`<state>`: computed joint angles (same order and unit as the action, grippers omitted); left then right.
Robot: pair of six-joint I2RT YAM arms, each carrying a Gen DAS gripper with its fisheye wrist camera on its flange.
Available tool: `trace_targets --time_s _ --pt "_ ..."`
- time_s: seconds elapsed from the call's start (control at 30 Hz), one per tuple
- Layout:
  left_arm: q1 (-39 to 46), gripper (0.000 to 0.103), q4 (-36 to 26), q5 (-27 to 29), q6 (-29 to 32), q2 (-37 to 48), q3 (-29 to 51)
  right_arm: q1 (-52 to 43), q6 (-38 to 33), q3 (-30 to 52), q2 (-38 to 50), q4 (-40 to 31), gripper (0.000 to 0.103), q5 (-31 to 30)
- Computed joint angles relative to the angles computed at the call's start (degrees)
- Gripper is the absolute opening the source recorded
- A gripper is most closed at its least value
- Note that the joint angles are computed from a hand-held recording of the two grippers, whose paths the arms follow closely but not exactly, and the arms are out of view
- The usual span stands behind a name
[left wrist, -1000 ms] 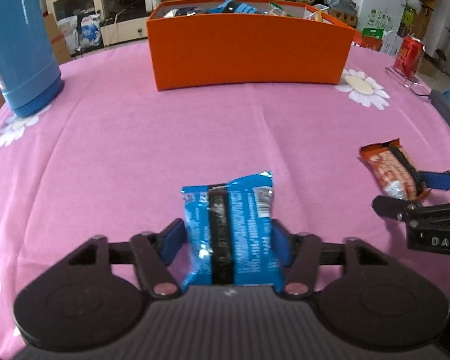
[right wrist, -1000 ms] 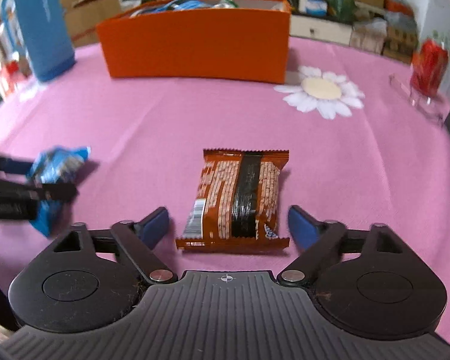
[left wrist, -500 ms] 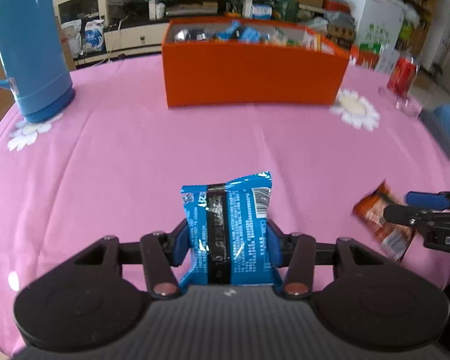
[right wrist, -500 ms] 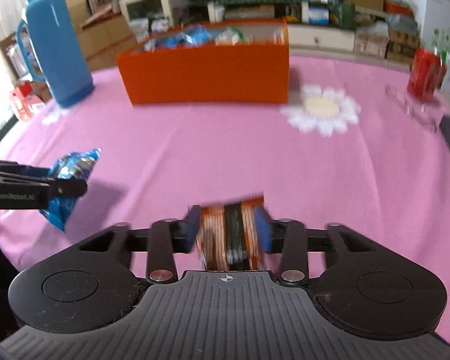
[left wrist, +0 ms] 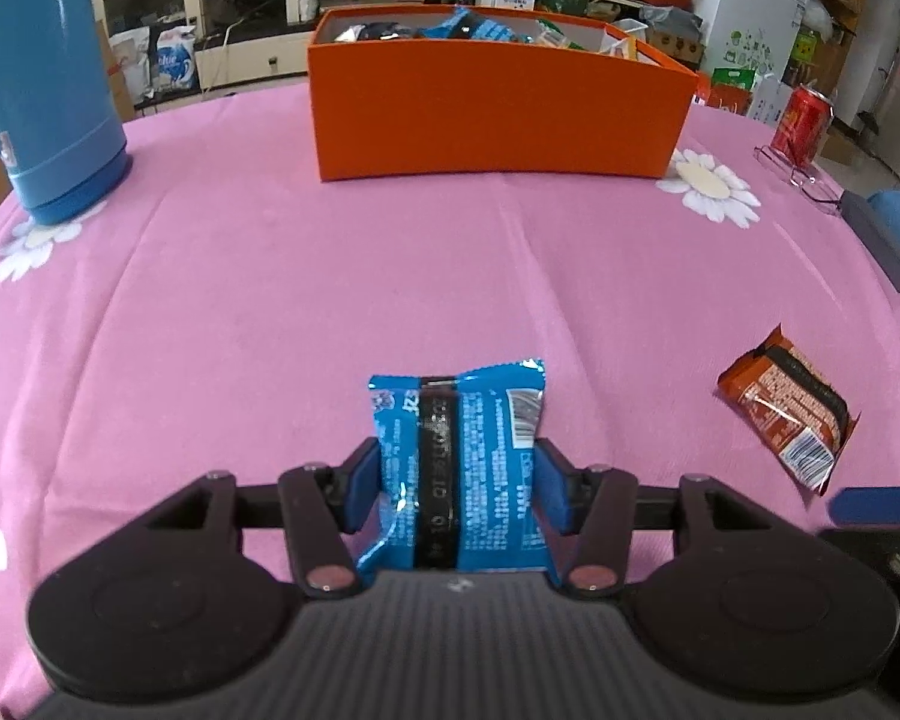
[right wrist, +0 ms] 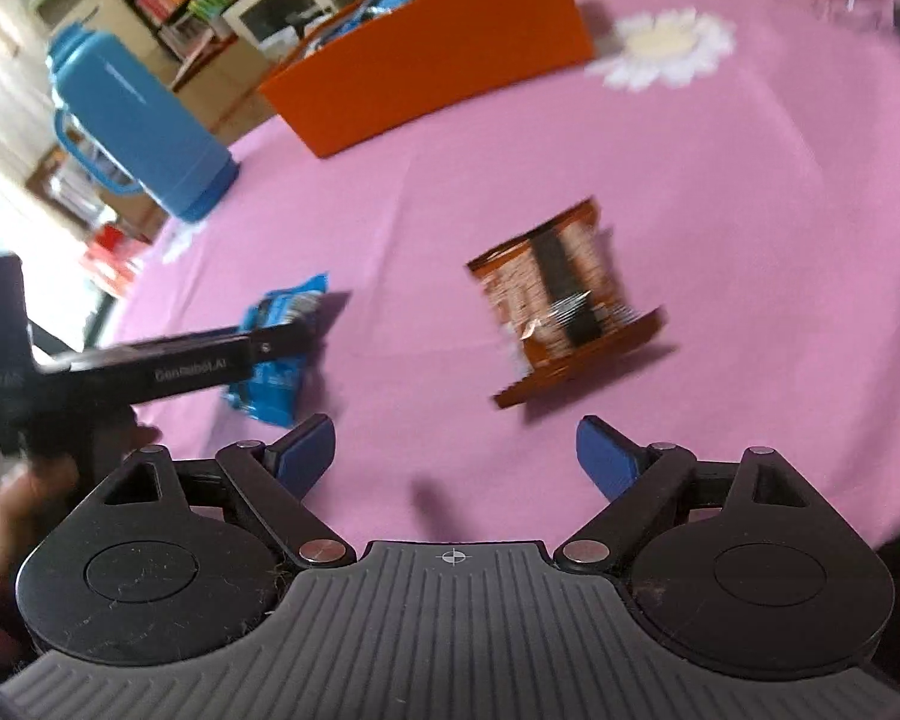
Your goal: Organize snacks
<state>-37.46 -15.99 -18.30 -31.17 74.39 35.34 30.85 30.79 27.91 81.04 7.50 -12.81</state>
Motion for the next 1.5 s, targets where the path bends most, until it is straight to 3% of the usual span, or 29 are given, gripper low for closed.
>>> trace_targets --time_s 0.17,0.33,0.43,0.5,0.6,0.73,0.93,1.07,1.27,1.33,1.37,1.4,1.5 --pt "0.7 0.062 -0.3 -0.2 1.6 -1.4 -0.1 -2.9 -1.0 5.0 5.2 1.9 0.085 0.3" --pt "1.6 0.066 -0.3 0.3 1.7 -1.2 0.1 -5.3 -10.1 15.6 10.6 -5.1 0.087 4.4" --pt "0.9 0.071 -0.1 -0.1 1.7 -1.0 -0.4 -3.3 -10.5 15.5 9.7 -6.6 0.092 7.8" --pt "-0.4 0.079 -0.2 -1.4 2.3 -0.6 -0.5 -1.9 -7.5 13.6 8.7 -5.8 0.093 9.3" --pt "-0.7 0.079 -0.1 -2.1 4.0 0.7 -0.5 -0.2 -2.0 11.1 8.3 -3.0 0.094 10.0" --pt "1.7 0.079 1.6 -0.5 5.2 1.9 -0.3 1.3 0.0 14.9 13.5 -2.3 0.095 11.0" --pt "3.4 0.079 2.7 1.4 5.0 1.7 -0.9 1.7 -5.7 24.6 20.5 -5.0 0.095 11.9" --pt "3.5 0.08 3.3 2.9 4.4 1.7 -1.3 3.7 -6.7 22.8 19.0 -5.3 0.098 15.4" --pt "1.1 0.079 3.8 -0.1 5.4 3.8 -0.5 5.5 -7.6 24.5 23.4 -3.5 0.098 18.7" --pt "1.9 0.066 4.6 1.0 6.3 2.8 -1.3 7.1 -11.1 23.8 23.9 -2.0 0.085 22.7" --pt "2.6 0.05 4.5 2.2 7.2 1.9 -1.5 7.7 -12.4 22.6 23.3 -1.1 0.069 24.3" --pt "3.4 0.05 3.7 3.4 7.7 1.3 -1.3 7.6 -13.9 21.0 22.1 -0.2 0.056 24.4" --pt "5.3 0.049 2.1 6.1 7.0 -1.2 -1.7 6.0 -14.4 16.5 17.1 0.1 0.047 21.9"
